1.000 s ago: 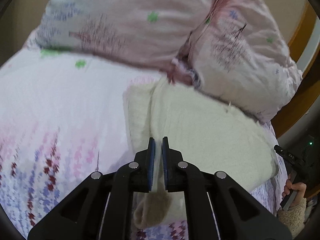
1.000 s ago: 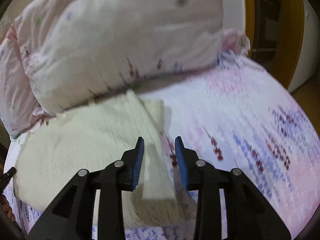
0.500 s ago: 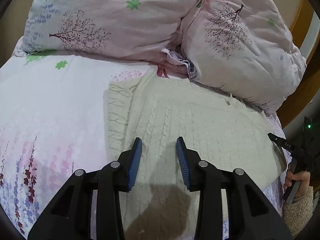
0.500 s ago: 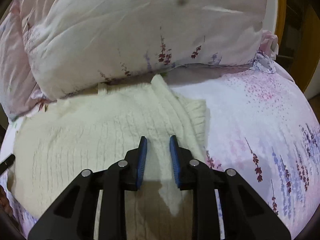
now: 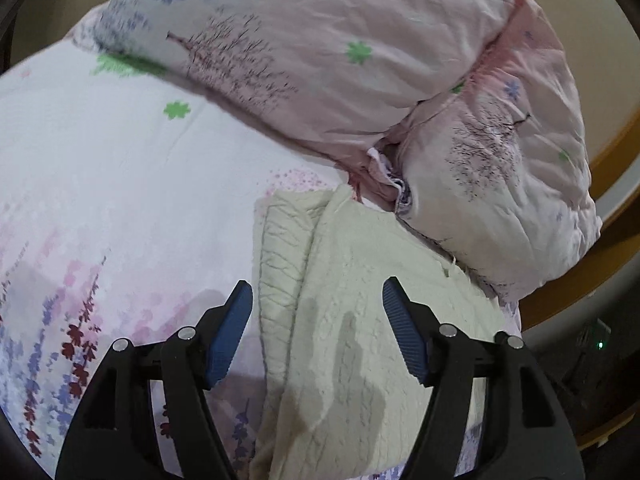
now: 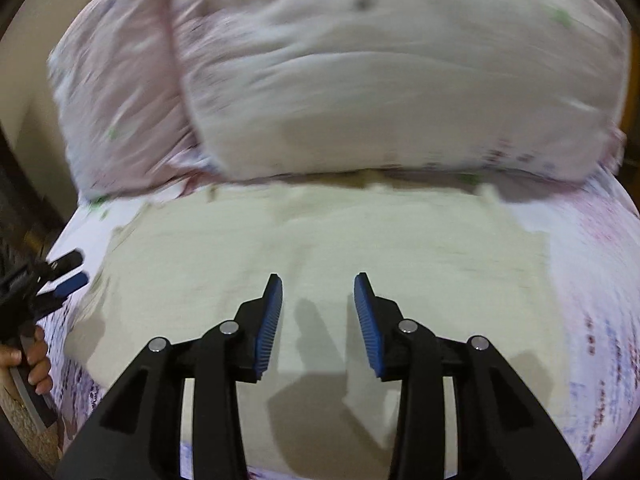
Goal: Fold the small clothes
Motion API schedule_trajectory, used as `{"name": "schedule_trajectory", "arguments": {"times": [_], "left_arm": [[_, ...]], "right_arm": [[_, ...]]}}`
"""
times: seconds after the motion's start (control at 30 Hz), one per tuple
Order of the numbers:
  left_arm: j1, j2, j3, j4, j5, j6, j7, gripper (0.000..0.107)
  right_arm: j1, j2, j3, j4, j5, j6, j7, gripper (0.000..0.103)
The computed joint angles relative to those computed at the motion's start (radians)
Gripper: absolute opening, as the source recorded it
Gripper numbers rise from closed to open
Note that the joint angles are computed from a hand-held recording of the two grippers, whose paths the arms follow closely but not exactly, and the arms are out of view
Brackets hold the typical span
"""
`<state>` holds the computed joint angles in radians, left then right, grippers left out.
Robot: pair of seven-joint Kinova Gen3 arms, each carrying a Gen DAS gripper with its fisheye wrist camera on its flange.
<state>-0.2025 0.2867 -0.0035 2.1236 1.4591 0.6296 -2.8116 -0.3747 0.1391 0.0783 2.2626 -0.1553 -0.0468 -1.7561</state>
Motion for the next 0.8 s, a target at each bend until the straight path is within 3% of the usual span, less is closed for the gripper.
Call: {"name": "schedule_trajectory", "arguments": {"times": [0.1,0.23,0.37,0.5,0.67,0.8], "left_arm": [[-0.004,0.028,0.003,-0.014,-0.006,0.016,0.039,0.068],[-0.018,0.046,0.003,-0.022,-0.017,0.033,0.080,0.068],[-0.035,0.068,0.010,-0.031,-0.010,0.058,0.098,0.068],[-0.033,0.074,0.013,-0.036,-0.008,0.061,0.103,0.068],[-0.021,0.078,0.018,-0.034,0.010,0.058,0.098,0.067],[-0.034,0.102,0.023,-0.045,0.004,0.118,0.126,0.061]], "right_arm": [[-0.139,0.030,0.095,-0.025,0.003,0.000,-0.026,0.038],[-0.324,0.094,0.256,-0.067,-0.074,0.033,0.067,0.038],[-0.498,0.155,0.425,-0.080,-0.036,0.042,0.018,0.042],[-0.497,0.157,0.427,-0.078,0.007,0.035,-0.023,0.042],[-0.555,0.164,0.483,-0.072,0.011,0.030,-0.036,0.042],[-0.544,0.159,0.471,-0.069,0.017,0.028,-0.043,0.042]]}}
